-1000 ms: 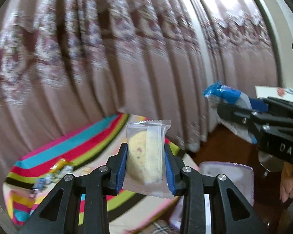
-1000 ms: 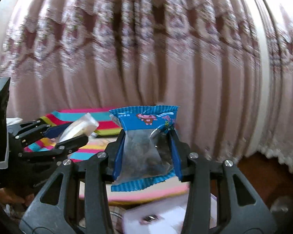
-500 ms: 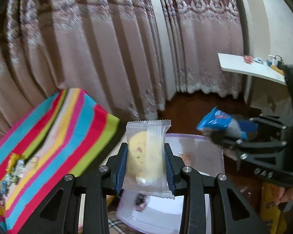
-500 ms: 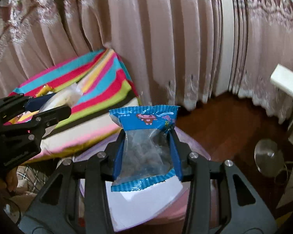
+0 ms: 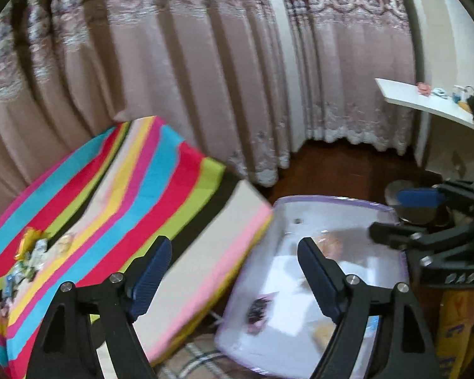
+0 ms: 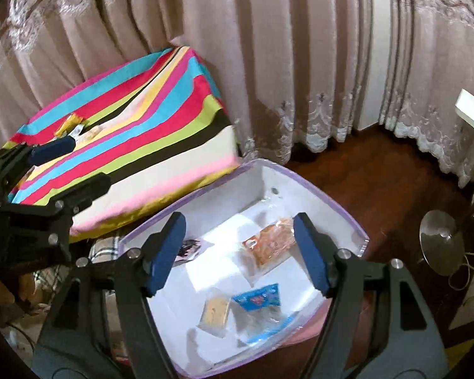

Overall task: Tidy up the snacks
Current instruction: 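Move both open tools back over the snack pile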

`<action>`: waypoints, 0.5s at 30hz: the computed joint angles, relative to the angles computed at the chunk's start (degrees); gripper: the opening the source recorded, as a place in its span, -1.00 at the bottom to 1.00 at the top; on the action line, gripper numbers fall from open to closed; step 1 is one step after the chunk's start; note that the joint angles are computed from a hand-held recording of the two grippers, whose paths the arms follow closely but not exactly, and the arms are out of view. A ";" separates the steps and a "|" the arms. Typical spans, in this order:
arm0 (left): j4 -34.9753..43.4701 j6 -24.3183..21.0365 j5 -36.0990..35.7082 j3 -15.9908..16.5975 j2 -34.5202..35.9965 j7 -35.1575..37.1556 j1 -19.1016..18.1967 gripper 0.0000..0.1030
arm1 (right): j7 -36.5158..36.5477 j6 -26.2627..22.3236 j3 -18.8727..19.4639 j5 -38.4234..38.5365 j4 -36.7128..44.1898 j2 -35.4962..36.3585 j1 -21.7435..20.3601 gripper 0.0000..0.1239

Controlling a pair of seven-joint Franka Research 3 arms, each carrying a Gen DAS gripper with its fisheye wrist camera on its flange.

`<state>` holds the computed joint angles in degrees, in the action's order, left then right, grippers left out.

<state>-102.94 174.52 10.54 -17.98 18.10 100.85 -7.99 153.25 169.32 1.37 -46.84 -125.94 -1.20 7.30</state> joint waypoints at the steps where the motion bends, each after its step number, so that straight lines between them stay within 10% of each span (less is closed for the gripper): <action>1: -0.43 0.54 0.88 1.89 -0.19 -1.45 -0.65 0.62 | -1.93 -0.69 -0.23 1.60 1.26 0.93 1.04 0.19; 6: 2.27 -2.78 1.78 6.70 2.04 -7.61 0.54 0.63 | -21.66 -2.71 -5.54 16.18 10.82 8.62 11.56 0.19; 12: 8.24 -6.32 4.30 14.60 6.64 -19.16 2.24 0.63 | -39.47 -13.68 13.85 25.51 34.79 26.86 0.76 0.29; 15: 12.85 -7.93 4.45 16.26 10.22 -24.21 5.42 0.63 | -49.88 -15.10 6.81 37.25 49.80 37.66 10.04 0.29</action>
